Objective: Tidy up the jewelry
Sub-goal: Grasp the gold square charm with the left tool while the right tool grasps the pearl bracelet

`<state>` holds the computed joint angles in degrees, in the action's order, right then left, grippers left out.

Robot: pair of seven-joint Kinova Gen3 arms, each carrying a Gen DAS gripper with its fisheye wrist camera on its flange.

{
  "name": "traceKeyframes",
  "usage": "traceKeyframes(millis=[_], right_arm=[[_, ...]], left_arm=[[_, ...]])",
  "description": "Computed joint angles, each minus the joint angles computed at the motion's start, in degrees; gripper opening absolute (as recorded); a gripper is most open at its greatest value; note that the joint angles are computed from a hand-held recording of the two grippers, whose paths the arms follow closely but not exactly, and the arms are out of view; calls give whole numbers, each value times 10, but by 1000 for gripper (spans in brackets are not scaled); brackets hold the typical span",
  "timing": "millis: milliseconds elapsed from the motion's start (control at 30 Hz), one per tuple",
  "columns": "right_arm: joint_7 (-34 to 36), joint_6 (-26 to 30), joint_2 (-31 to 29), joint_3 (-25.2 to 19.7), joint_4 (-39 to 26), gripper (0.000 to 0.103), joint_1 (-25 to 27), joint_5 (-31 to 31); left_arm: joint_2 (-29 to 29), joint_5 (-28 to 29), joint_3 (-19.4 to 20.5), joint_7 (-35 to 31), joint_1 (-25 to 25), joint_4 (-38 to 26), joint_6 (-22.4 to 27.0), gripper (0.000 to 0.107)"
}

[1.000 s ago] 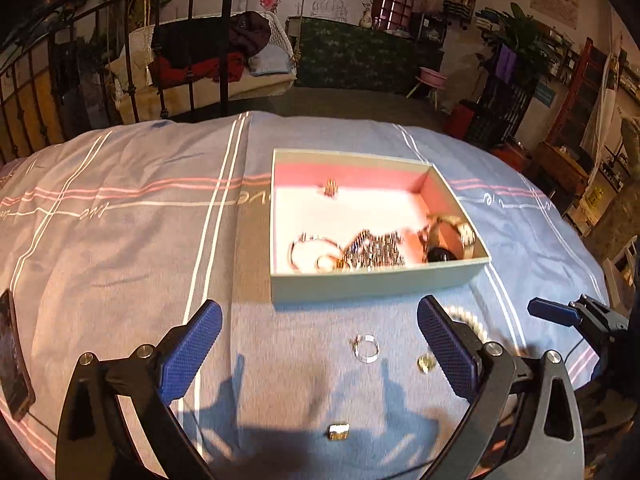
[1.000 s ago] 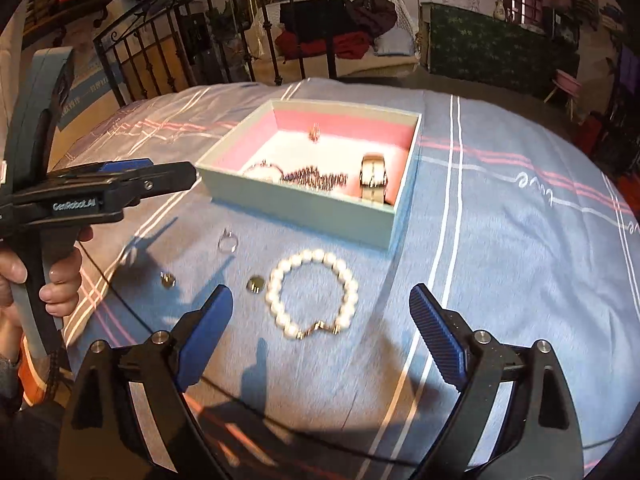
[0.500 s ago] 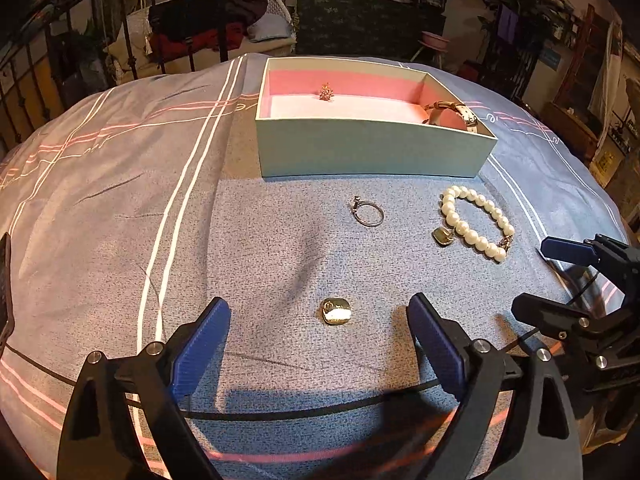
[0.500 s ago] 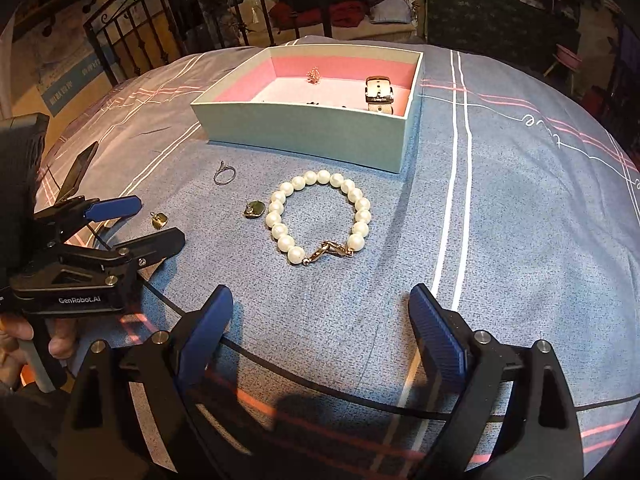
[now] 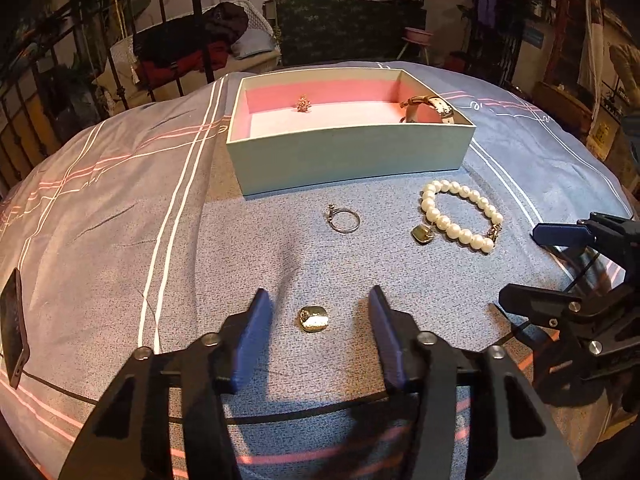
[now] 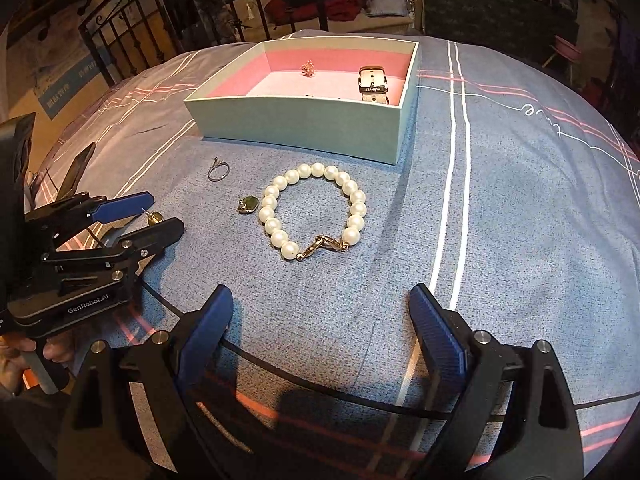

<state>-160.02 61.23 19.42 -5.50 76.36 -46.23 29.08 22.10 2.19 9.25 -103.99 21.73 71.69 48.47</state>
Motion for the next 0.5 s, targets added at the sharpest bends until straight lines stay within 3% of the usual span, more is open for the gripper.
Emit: traceKeyframes(millis=[67,100,300,500], right_arm=[[24,11,10,-2,-20,89,10,-12],[44,19,19,-3,-35,89,16,-18],[144,46,70,10,-112,91,38,-52],[168,31,68,24,-109,91,35,-68]], left_arm=[[-2,-7,-1,-1,5,2,-2,12],[-1,1,3,-5,-1,-1,2,10],[-2,77,17,-27,-49,-4,15,10],[-23,149,30,-69,-90,30,-17,10]])
